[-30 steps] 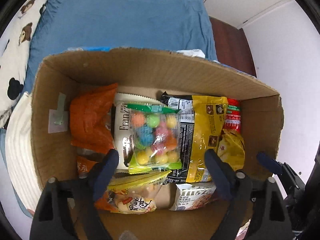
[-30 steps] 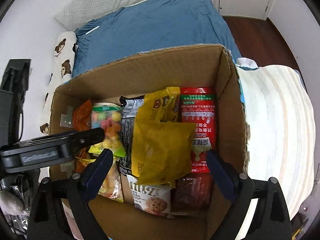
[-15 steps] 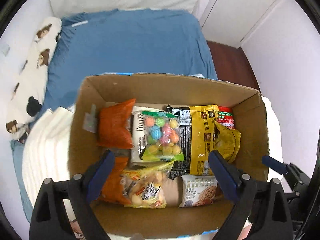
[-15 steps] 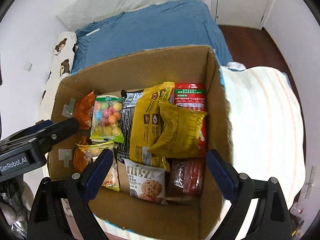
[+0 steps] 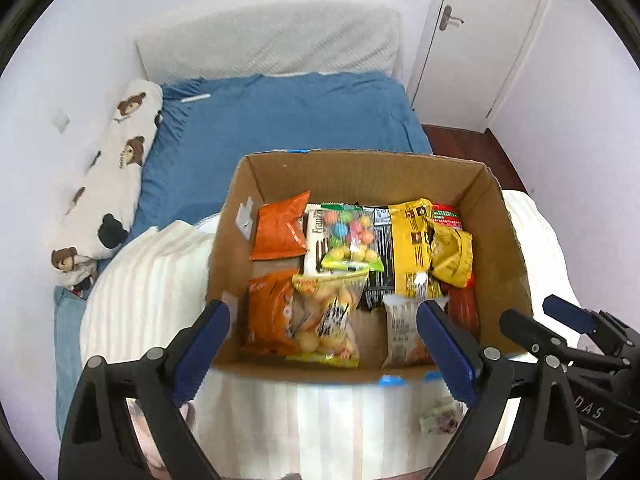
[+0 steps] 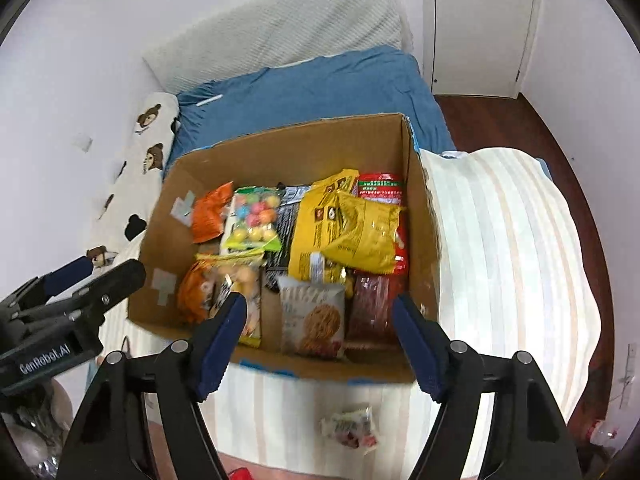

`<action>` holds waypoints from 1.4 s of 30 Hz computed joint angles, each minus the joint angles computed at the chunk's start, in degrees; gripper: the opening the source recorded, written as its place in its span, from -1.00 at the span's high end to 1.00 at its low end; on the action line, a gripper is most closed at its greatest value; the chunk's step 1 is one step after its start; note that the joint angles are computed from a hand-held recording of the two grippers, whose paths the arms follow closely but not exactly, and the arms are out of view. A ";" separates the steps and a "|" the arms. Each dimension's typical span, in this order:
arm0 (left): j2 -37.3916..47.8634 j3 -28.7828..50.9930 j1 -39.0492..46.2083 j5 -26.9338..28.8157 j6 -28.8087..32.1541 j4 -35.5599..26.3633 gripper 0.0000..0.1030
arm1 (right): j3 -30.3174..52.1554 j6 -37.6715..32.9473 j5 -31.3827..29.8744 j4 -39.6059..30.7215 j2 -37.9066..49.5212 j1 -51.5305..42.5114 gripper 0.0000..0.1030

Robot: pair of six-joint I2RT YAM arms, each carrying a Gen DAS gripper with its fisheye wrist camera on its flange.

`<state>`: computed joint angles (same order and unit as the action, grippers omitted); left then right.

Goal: Organize snacks
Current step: 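Move both open tools toward the red candy pack on the bed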

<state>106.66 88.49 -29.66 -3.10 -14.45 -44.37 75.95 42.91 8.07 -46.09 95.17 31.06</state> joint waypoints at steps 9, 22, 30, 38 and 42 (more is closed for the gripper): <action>-18.76 -17.54 -3.33 -3.67 -4.34 5.09 -0.86 | -6.63 6.87 7.32 -2.73 -11.88 10.02 -0.50; -38.04 -43.58 -8.43 -5.56 -15.94 5.13 -0.86 | -24.20 24.91 6.69 0.47 -23.78 26.54 -0.51; -36.08 -57.99 -8.44 3.90 -21.32 9.73 -0.86 | -36.26 32.68 0.24 10.58 -22.15 30.45 -0.51; -16.75 -62.44 -10.83 11.23 -25.59 25.67 -0.86 | -39.81 33.15 -2.16 15.49 -18.77 29.86 -0.51; -9.07 -61.03 -12.65 11.79 -26.60 30.36 -0.10 | -40.56 32.32 -2.48 16.65 -17.47 28.31 -0.51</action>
